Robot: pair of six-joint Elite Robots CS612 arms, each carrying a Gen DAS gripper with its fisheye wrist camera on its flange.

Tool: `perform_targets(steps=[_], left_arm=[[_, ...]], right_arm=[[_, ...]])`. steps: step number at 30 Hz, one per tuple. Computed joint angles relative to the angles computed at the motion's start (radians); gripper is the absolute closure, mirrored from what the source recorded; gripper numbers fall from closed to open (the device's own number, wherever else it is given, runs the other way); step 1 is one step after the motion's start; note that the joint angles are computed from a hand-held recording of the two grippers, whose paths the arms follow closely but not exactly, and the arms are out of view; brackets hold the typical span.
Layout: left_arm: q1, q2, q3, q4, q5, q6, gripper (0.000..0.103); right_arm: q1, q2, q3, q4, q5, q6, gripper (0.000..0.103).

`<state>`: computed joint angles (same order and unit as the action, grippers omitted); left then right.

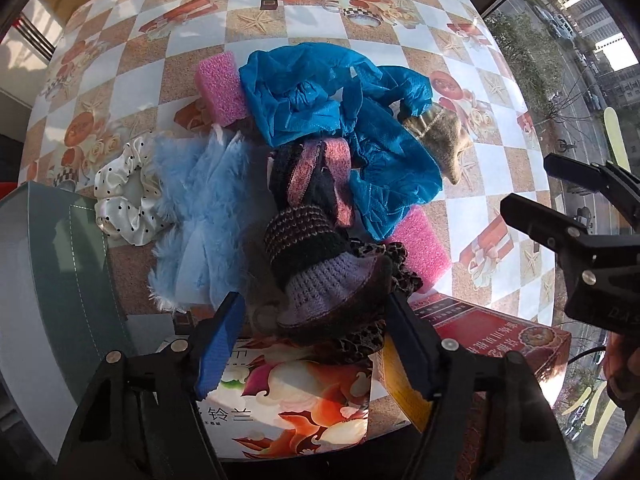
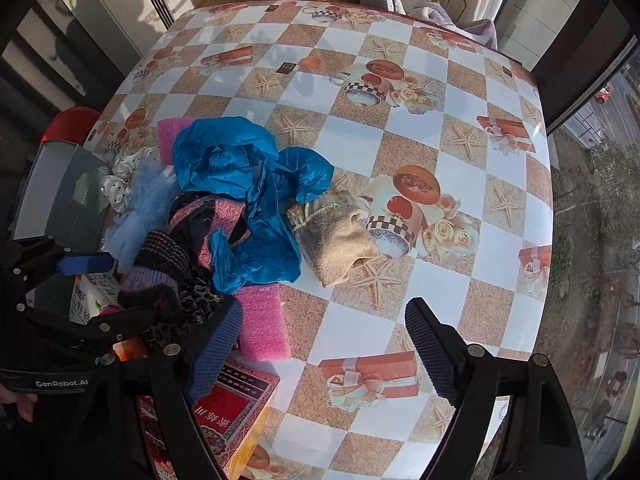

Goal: Organize soft objects
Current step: 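Grasp the striped knit hat with left tool while right tool grasps beige knit sock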

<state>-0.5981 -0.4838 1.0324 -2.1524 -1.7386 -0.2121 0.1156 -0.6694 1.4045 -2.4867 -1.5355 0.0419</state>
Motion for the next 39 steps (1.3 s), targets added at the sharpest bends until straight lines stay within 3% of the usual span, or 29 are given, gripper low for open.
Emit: perform_targets(steps=[6,14,16,19,22,26,28,29,31,33,34,39], left_arm=[[-0.004,0.018,-0.026,0.019,0.003,-0.028,0.027],[0.013,0.041,-0.051,0.039,-0.066,-0.103,0.027],[0.015,0.050,-0.065,0.046,-0.076,-0.102,0.035],[0.016,0.047,-0.058,0.037,-0.085,-0.099,0.037],[0.017,0.046,-0.052,0.033,-0.101,-0.109,0.037],[0.022,0.043,-0.045,0.037,-0.113,-0.106,0.037],[0.023,0.040,-0.034,0.036,-0.129,-0.093,0.042],[0.024,0.039,-0.032,0.038,-0.134,-0.090,0.043],[0.025,0.039,-0.034,0.037,-0.139,-0.090,0.048],[0.026,0.044,-0.044,0.040,-0.143,-0.087,0.053],[0.026,0.043,-0.045,0.038,-0.142,-0.081,0.054],[0.023,0.016,-0.012,-0.009,-0.104,-0.043,0.059]], right_arm=[[-0.004,0.022,-0.019,0.016,0.006,-0.026,0.017],[-0.013,0.061,-0.070,0.040,-0.028,-0.015,0.018],[-0.010,0.081,-0.100,0.064,-0.051,-0.026,0.018],[-0.006,0.110,-0.141,0.091,-0.056,-0.059,0.018],[-0.004,0.135,-0.183,0.128,-0.037,-0.079,0.030],[0.001,0.166,-0.233,0.185,-0.018,-0.105,0.030],[0.004,0.177,-0.248,0.201,-0.009,-0.119,0.030],[0.007,0.181,-0.254,0.206,-0.008,-0.125,0.033],[0.008,0.192,-0.270,0.234,0.010,-0.126,0.067],[0.008,0.196,-0.277,0.252,0.017,-0.109,0.075],[0.004,0.192,-0.270,0.248,0.034,-0.106,0.086],[-0.011,0.135,-0.179,0.149,0.072,-0.058,0.086]])
